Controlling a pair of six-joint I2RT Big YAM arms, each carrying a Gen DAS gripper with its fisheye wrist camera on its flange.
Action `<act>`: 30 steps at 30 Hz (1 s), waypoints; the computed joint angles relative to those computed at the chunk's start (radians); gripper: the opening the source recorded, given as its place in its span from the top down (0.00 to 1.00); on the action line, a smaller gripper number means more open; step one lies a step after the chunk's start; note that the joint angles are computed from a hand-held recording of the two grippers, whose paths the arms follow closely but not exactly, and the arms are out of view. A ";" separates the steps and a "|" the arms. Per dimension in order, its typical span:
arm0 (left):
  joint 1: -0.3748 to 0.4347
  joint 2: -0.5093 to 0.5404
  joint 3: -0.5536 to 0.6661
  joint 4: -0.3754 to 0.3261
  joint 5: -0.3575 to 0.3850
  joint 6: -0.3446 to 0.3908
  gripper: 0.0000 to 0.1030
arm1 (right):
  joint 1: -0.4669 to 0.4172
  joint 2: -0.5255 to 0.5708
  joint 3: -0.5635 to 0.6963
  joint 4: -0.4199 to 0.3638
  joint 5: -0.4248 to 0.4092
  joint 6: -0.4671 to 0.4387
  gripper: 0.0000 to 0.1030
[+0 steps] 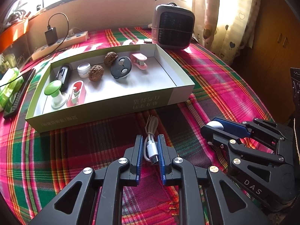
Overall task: Organize objects
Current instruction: 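Carry the white cable and white knob over the box with both tools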
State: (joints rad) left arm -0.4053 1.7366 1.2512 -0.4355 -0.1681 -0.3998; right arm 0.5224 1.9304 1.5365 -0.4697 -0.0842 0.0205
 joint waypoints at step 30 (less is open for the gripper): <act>0.009 -0.037 -0.033 0.033 0.002 -0.006 0.84 | 0.008 -0.012 -0.001 0.002 0.004 -0.003 0.77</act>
State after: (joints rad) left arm -0.3966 1.6998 1.2187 -0.4026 -0.1663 -0.4056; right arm 0.5304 1.9183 1.5351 -0.4677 -0.0802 0.0177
